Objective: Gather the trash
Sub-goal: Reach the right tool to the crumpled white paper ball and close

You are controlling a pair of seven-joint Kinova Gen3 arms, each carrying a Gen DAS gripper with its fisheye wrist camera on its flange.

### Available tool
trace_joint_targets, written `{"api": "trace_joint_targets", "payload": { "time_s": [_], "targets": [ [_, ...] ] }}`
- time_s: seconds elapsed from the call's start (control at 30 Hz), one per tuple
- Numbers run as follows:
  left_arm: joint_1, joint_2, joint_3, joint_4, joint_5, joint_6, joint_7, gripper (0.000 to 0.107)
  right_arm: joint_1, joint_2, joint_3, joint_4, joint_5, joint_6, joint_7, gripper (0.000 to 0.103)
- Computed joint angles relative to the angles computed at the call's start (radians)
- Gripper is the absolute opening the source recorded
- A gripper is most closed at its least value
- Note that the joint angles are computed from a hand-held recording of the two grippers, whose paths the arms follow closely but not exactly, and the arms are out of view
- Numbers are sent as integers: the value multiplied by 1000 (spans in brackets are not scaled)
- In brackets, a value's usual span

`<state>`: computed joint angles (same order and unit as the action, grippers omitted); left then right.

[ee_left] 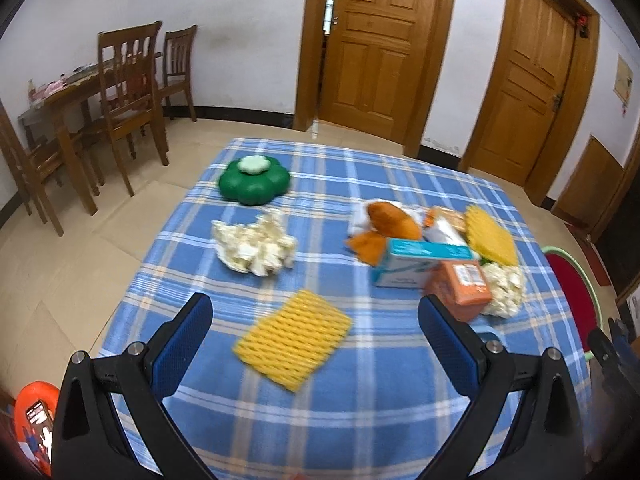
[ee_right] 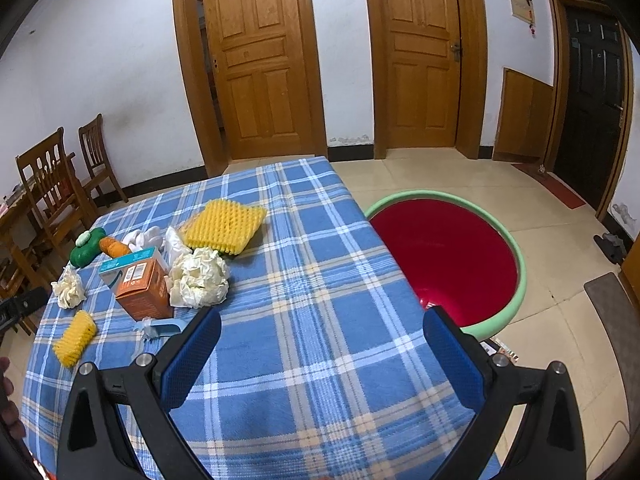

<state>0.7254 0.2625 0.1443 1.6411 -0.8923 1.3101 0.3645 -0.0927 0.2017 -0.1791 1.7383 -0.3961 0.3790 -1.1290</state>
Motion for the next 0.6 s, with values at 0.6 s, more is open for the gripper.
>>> {"api": "trace_joint_targets", "payload": {
  "time_s": [0.6],
  "targets": [
    [-235,-53,-51,132,99,-257,-150,88,-100,60,53,-101,161,96,-214,103]
  ]
}}
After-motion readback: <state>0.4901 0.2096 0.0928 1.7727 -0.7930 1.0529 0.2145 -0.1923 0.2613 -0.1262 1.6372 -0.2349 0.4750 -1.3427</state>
